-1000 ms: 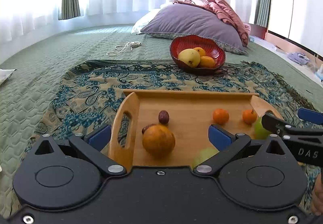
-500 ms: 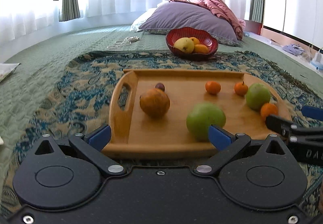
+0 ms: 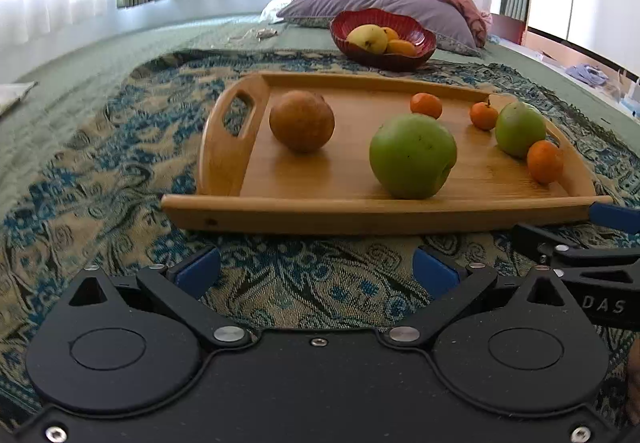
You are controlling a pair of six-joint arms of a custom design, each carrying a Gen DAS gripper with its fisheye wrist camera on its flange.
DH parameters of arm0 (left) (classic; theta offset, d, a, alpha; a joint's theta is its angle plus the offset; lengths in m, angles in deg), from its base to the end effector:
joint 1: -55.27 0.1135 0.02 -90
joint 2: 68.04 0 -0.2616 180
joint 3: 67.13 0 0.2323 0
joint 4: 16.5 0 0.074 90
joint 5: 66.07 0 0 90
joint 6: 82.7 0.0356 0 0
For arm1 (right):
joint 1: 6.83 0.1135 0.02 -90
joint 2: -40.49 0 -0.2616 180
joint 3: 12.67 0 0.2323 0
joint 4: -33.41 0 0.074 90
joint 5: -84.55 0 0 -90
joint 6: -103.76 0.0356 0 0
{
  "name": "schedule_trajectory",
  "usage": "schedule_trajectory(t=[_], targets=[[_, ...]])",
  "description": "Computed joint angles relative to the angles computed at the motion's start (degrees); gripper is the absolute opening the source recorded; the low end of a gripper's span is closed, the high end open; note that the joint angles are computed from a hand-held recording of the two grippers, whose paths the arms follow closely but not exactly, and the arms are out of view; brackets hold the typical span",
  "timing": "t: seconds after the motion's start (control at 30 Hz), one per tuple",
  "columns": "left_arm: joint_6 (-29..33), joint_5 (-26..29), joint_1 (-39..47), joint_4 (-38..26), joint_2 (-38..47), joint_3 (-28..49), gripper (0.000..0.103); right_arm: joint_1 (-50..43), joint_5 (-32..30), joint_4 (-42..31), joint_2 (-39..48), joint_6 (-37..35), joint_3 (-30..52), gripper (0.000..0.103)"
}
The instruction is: Organize fruits
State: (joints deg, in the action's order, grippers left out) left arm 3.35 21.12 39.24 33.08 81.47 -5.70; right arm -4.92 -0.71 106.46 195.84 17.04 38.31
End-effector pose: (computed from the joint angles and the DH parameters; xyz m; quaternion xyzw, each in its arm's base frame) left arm 0.3263 -0.0919 -0.0541 0.0842 0.8965 -0.0536 0.4316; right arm 0.2936 0.0068 -0.0593 0.0307 0.8707 -0.0138 0.4907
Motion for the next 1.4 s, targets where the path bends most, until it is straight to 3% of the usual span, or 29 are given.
schedule_trajectory(t=[0.27, 0.53, 1.4], targets=[[0.14, -2.05, -0.56, -1.90, 1.81, 2.88, 0.103, -1.01, -2.11, -8.45, -0.03, 1.44, 4.07, 0.103], [-0.84, -1.79, -0.48, -2.14, 2.95, 4.26, 0.103, 0.46, 0.49, -4.99, 2.15, 0.85, 3.97, 0.103], [-1.24, -2.45, -0.56, -1.26, 3.65, 4.46, 0.103, -0.33, -0.81, -2.46, 3.24, 1.45, 3.46, 0.103]])
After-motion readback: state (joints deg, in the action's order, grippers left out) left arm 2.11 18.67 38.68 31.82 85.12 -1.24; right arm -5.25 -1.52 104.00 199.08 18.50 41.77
